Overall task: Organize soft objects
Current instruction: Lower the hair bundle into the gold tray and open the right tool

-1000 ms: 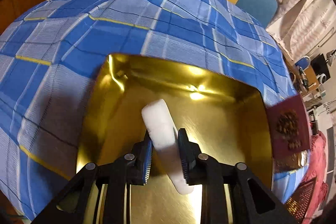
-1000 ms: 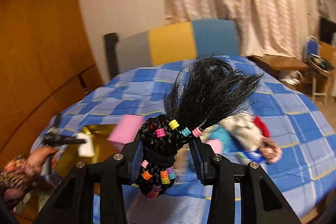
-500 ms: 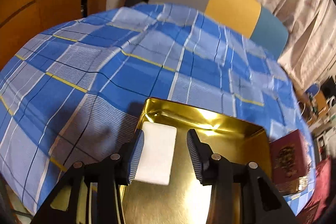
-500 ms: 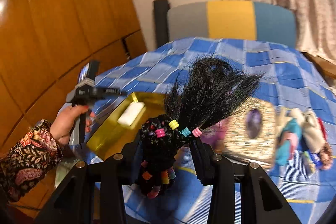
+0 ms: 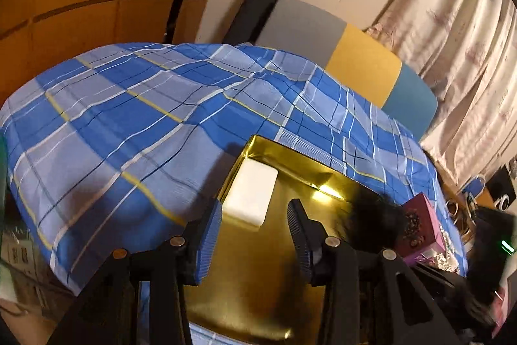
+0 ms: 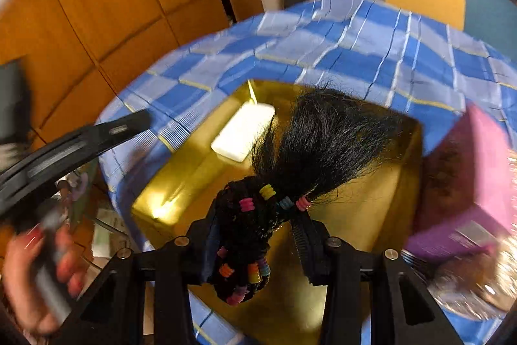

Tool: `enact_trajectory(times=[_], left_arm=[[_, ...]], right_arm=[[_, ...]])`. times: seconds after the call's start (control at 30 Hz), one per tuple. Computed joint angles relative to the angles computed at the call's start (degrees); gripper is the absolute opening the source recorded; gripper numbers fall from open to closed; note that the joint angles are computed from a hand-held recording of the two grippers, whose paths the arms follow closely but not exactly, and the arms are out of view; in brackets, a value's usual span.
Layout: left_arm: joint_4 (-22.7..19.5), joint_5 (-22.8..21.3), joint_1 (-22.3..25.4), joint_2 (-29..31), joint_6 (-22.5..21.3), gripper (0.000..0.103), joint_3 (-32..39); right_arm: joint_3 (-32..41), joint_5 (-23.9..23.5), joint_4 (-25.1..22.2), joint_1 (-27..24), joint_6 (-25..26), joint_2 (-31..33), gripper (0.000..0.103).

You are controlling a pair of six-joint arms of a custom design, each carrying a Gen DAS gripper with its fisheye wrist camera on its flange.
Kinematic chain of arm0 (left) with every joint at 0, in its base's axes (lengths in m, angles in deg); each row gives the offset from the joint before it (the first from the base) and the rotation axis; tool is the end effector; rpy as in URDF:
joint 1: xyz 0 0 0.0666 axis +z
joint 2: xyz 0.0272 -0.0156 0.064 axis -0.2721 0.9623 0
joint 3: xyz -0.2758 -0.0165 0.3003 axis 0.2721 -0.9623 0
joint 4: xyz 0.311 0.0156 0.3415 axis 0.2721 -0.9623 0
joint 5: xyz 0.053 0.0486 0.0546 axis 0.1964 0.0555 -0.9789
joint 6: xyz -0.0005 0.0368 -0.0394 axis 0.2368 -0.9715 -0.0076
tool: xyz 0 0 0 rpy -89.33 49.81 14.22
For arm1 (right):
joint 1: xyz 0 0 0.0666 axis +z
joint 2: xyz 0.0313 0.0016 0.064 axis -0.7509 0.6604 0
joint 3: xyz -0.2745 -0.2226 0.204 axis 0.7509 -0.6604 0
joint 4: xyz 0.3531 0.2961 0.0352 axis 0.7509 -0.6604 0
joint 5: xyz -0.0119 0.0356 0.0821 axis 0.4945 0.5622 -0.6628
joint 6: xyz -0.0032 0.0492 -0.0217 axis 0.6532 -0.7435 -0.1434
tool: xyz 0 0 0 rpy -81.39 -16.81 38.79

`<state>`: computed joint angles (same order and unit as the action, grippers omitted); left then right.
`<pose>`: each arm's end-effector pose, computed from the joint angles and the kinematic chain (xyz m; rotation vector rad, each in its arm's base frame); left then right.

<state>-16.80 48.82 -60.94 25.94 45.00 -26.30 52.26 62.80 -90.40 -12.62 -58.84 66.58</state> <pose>0.3126 -0.2832 0.4023 -0.7856 2.1489 -0.1623 0.4639 0.3493 0.3628 -0.9166 2.4394 0.5950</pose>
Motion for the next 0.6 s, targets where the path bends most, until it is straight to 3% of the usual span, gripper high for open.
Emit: enact_trajectory(times=[0.17,0.33,0.4,0.5,0.6], left_arm=[[-1.6,-0.7,-2.0,-1.5,4.3,0.043,-1.8],[-2.8,-1.2,-2.9,-2.6,7.8,0.043,-3.2],[-3.0,-1.3,-3.3,-2.8,8.9,0.043,-3.7],[-2.9,-0.6,-3.4,-2.9,9.7,0.043,-4.1],[-2.9,0.1,-3.5,-2.8,10.3,0.043,-4.2]], right_arm=[[8.9,-0.7,-3.9,0.6,-3.6,8.7,0.042],[14.0,1.3,-4.5,1.4,-5.6,13.2,0.046],[14.9,1.8,-3.5,1.3,-7.3,14.2,0.046],[15.2,2.4,-1.5,1.1,-8.1,14.6,0.058],[13.8,2.0,-0.1,0.9,-7.8,12.6,0.058]])
